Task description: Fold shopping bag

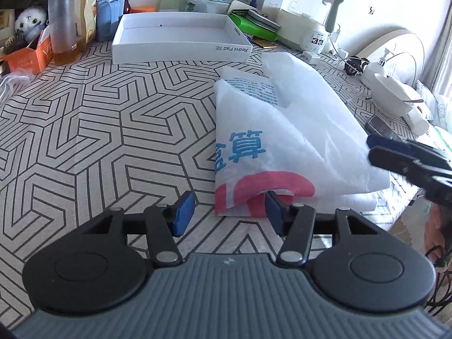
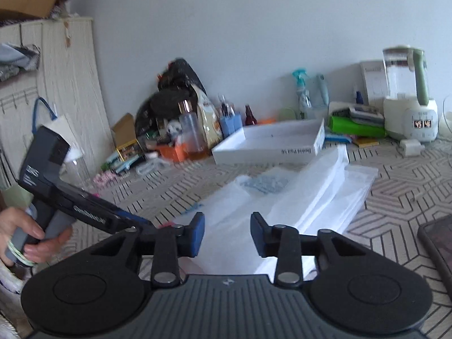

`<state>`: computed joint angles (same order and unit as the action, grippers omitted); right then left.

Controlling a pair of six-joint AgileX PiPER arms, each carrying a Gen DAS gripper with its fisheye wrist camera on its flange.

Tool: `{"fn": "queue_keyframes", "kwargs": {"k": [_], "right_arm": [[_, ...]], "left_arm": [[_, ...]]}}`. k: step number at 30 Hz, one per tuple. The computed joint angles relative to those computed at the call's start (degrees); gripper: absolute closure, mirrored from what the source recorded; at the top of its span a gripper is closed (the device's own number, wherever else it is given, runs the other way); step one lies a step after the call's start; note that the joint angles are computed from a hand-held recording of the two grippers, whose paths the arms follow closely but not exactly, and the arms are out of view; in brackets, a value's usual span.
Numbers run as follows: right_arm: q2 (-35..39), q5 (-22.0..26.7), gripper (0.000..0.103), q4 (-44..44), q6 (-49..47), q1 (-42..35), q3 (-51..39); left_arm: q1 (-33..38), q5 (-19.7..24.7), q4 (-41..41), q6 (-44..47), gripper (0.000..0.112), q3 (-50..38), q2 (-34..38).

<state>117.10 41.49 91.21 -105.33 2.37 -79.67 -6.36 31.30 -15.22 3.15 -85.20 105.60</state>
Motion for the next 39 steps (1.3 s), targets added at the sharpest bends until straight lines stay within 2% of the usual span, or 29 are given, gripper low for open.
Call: {"fn": "queue_keyframes", "kwargs": {"k": [2, 8, 10, 12, 14, 17, 19, 24, 27, 29, 30, 31, 32, 33, 34, 36, 37, 38, 39], "right_arm": [[2.3, -0.5, 0.081, -5.2, 6.2, 0.1, -2.0], [3.1, 2.1, 0.082, 1.7, -0.1, -1.5, 2.2], [3.6, 3.2, 0.082, 3.7, -2.1, -1.9, 3.0], [3.9, 4.4, 0.082, 4.2, -2.1, -2.4, 3.2], [4.2, 5.2, 0.082, 3.8, -1.3, -2.8, 2.8], [4.5, 6.1, 0.082, 3.6, -1.3, -3.1, 2.3], [4.7, 6.9, 0.082, 4.1, -2.4, -3.4, 2.6], [4.8, 7.5, 0.082, 5.3, -3.2, -3.6, 3.1], [4.2, 6.6, 0.079, 6.1, -6.0, -3.1, 3.9], [3.9, 6.6, 0.072, 6.4, -7.7, -3.0, 4.5], [3.7, 6.4, 0.071, 6.7, -8.4, -2.9, 4.8], [3.4, 5.9, 0.070, 7.2, -9.3, -2.4, 5.3], [3.1, 5.2, 0.070, 7.6, -10.2, -2.0, 5.7], [2.9, 4.9, 0.070, 7.8, -11.0, -1.8, 5.9], [2.7, 4.7, 0.068, 7.9, -11.6, -1.8, 6.2], [2.3, 4.6, 0.064, 7.3, -12.6, -1.6, 6.4], [2.1, 4.6, 0.059, 6.9, -13.0, -1.5, 6.5], [2.0, 4.5, 0.049, 6.6, -13.4, -1.5, 6.6], [1.5, 3.9, 0.044, 5.9, -14.2, -1.2, 6.8]], "left_arm": [[0.5, 0.7, -0.9, 0.9, 0.058, -1.1, 0.7], [3.6, 5.7, -9.2, 7.2, 0.058, -6.2, 4.1], [5.4, 7.7, -15.4, 11.9, 0.055, -6.6, 4.5], [8.3, 10.4, -25.0, 18.3, 0.050, -5.6, 4.4], [9.8, 11.4, -28.9, 20.8, 0.049, -4.4, 3.8], [10.4, 11.8, -29.6, 20.8, 0.045, -5.0, 4.1], [10.7, 12.0, -30.5, 19.6, 0.033, -7.2, 6.0], [10.5, 18.0, -26.0, 10.1, 0.032, -18.4, 13.6], [10.0, 17.5, -25.5, 10.4, 0.032, -18.8, 14.0], [10.2, 18.0, -27.0, 11.4, 0.033, -18.8, 14.3], [10.7, 18.8, -29.2, 12.7, 0.036, -18.9, 14.7], [11.2, 20.2, -31.3, 14.1, 0.046, -19.4, 15.4], [11.2, 20.8, -31.7, 14.4, 0.050, -19.8, 15.8], [10.7, 19.7, -30.1, 13.9, 0.064, -19.4, 15.3], [10.2, 18.4, -28.2, 13.1, 0.072, -18.8, 14.6], [10.5, 17.6, -29.9, 14.0, 0.077, -17.9, 14.1], [11.0, 18.0, -31.2, 14.3, 0.088, -17.9, 14.2], [11.5, 18.5, -32.5, 14.8, 0.091, -18.0, 14.3], [11.9, 19.0, -33.8, 15.3, 0.093, -18.1, 14.4]]}}
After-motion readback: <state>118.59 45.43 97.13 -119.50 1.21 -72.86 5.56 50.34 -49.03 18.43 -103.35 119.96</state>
